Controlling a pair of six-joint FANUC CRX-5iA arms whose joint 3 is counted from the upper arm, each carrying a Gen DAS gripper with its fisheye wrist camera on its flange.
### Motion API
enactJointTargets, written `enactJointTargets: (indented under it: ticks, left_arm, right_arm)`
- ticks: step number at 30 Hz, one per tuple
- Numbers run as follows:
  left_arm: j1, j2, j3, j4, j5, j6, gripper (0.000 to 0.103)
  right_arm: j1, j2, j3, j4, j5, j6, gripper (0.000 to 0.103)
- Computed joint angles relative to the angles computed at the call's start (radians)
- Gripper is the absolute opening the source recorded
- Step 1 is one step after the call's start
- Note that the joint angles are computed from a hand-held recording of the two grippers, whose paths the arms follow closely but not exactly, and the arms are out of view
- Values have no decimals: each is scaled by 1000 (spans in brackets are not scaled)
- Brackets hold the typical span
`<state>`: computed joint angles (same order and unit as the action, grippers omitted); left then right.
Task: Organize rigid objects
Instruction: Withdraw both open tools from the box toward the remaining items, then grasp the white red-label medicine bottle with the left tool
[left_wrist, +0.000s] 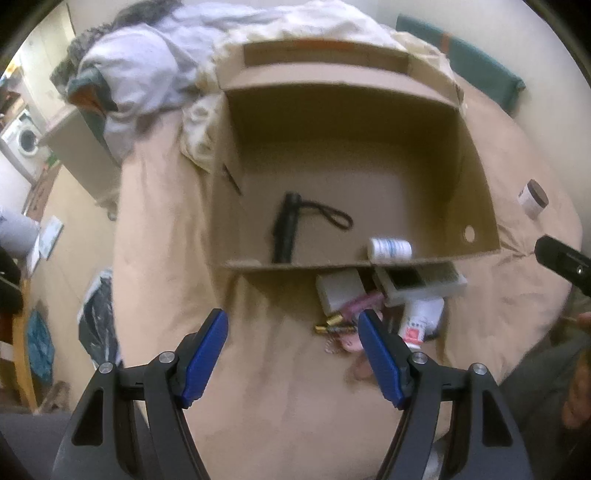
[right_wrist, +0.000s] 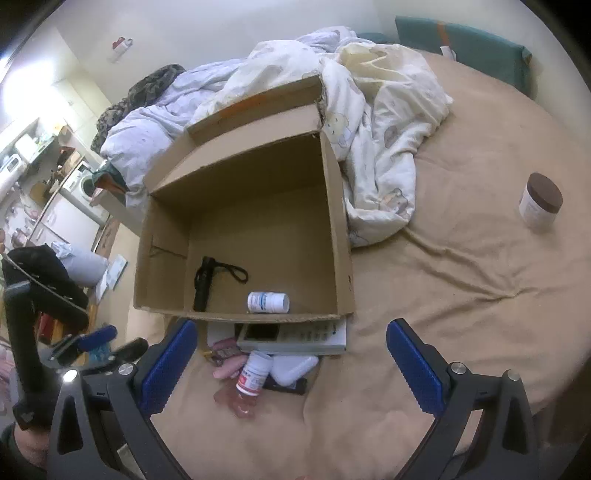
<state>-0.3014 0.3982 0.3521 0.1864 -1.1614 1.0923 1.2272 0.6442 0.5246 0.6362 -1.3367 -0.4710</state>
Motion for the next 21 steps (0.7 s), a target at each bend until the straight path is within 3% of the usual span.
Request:
enactJointTargets:
  ticks: [5,11,17,20,21]
  left_arm:
    - [-47,24,-1,2,-47,-14,70]
    - [-128,64,18,-25,-93,-14,70]
    - [-186,126,72,-80,-138,10,70]
    - [-199,137,78,-97,-133,14,58]
    - [-203,141,82,-107,-134,13,48]
  right_arm:
    - [-4,-16,-27,1,-18,-65,103]
    - [-5,-77,-136,14,37,-188,103]
    - [-2,-103,-179,20,60,-223,103]
    - [-3,-106,-181,12,63,-218,103]
    - [-3,-107,-183,10,65,-216,103]
